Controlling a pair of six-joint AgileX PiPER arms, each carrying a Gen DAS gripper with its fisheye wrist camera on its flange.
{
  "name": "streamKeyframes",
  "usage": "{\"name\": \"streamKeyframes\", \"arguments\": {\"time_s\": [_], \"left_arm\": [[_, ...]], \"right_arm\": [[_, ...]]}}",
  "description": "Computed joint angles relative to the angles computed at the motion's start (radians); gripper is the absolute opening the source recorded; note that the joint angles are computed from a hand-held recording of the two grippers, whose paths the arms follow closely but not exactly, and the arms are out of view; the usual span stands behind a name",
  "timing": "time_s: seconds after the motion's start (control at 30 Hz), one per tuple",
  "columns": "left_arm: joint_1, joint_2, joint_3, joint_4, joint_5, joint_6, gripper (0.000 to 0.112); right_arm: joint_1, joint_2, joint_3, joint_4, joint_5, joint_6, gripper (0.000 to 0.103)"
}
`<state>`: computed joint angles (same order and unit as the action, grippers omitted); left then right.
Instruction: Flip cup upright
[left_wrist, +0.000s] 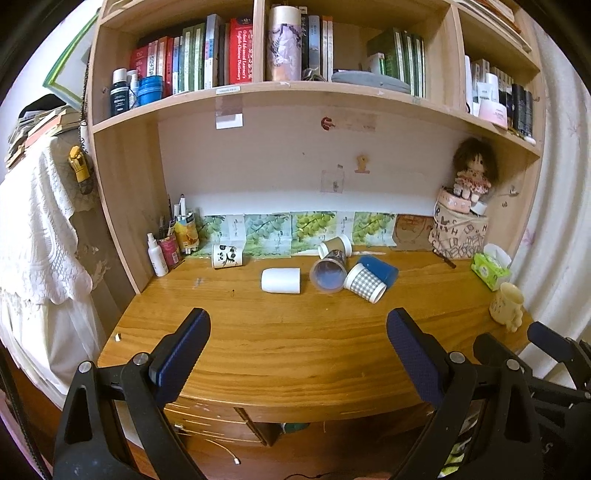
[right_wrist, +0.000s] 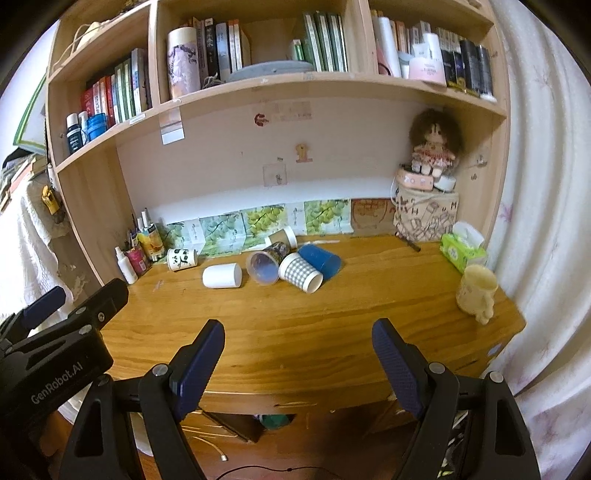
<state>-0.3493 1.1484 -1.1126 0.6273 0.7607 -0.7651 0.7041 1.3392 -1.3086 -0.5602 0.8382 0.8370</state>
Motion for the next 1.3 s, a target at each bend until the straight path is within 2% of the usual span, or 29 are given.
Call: {"name": "streamKeyframes", "arguments": {"time_s": [0.23,0.4,0.67,1.03,1.3], "left_arm": [[0.088,0.007,-0.002,-0.117,-0.032,0.117,0.097],[0.146,0.042,-0.031,-0.243,-0.03,0.234,0.097],[0.181,0.137,-0.094,-0.304,-0.014,0.298,0.097],[0.194,0.377,-0.347,-0.296,0.027,0.387,0.097],[0.188,0.605,-0.661,-0.305,0.116,0.492,0.097]], "right_arm": [[0.037,0.031,-0.017,-0.012,0.022,0.048,0.083],[0.029,0.06,-0.047,0.031,0.036,0.018,0.083],[-0.044,0.123,-0.09,0.15,0.016,-0.097,0.083],[-0.215,0.318,-0.301,0.374,0.012,-0.316,0.083],[-0.348,0.518,-0.576,0.541,0.105,-0.456,0.083]]}}
